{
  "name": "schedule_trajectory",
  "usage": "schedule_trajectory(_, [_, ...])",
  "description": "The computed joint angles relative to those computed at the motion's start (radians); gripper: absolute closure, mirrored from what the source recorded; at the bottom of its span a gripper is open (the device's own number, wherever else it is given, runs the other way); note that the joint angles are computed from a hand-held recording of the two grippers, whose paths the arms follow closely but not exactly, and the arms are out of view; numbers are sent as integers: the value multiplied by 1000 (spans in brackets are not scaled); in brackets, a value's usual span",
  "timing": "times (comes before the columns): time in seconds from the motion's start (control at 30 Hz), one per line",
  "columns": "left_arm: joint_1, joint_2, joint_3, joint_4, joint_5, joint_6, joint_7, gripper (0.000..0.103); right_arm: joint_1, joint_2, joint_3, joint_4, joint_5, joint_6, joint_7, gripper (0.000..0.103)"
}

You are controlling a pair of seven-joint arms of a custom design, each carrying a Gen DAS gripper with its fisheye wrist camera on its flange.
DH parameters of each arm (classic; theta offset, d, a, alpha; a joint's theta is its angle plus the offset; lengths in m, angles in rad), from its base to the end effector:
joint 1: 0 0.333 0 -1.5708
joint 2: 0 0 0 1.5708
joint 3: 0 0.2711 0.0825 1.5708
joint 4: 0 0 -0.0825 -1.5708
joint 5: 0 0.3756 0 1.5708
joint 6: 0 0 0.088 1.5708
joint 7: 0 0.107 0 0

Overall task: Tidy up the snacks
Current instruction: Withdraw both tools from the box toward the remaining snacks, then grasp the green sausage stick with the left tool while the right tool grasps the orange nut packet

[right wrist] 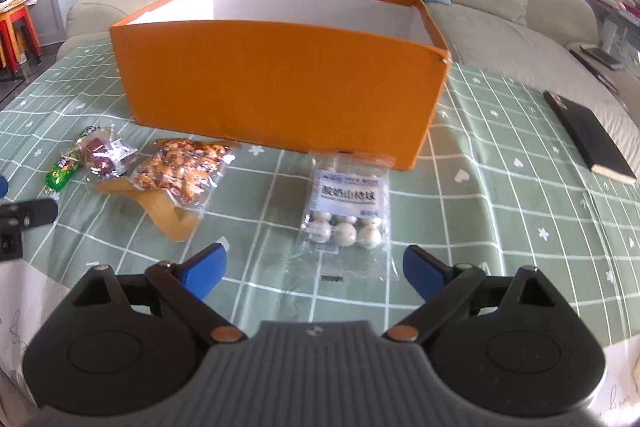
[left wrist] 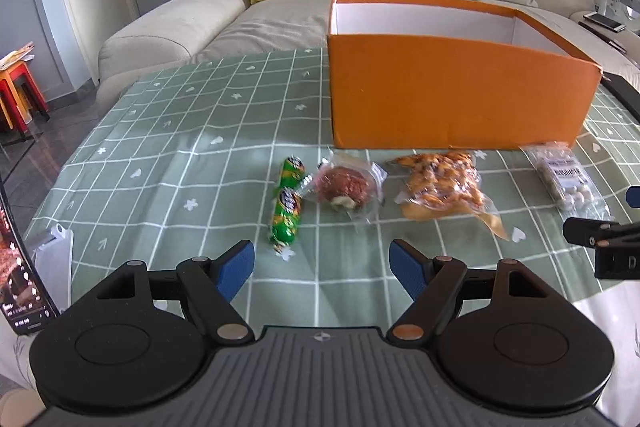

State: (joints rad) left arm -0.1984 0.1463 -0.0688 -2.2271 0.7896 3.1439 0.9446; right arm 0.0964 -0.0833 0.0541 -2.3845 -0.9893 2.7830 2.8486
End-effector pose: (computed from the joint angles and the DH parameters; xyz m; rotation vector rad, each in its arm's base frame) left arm 0.5241 -0.2079 0.3436 -1.3679 2.1241 -0.7703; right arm 0.4972 0.1133 0.3516 -1.6043 2.1001 -0.7984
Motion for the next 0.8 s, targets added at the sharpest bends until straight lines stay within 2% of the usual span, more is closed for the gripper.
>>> schedule_trajectory(0.13, [-8,36,20,42,27,-1,-3,13,2,25,-3,29,-49,36,12,11])
schedule_trajectory(0.2, [8,54,7,57,-9,-2,25,14,8,41,-8,48,-66,51,13,11])
schedule_trajectory(0.3, [-9,80,27,91,-11,-26,32,22,20,71,-20,81,-59,64,-4,16])
schedule_trajectory(0.43, [-15,119,34,139,-3,-47,60,27,45,122,-40,131,45,84,-88,20])
schedule_trajectory(0.57, [28,155,-12,169,-87,-48,167,31,84,178,-65,199,92,70,-114,20])
schedule_trajectory(0.63, [30,170,-15,184,-118,-60,199,38,102,208,-80,232,127,69,-132,20])
schedule_trajectory(0.8, [30,198,-8,207,-176,-59,236,43,142,283,-113,313,263,60,-207,20])
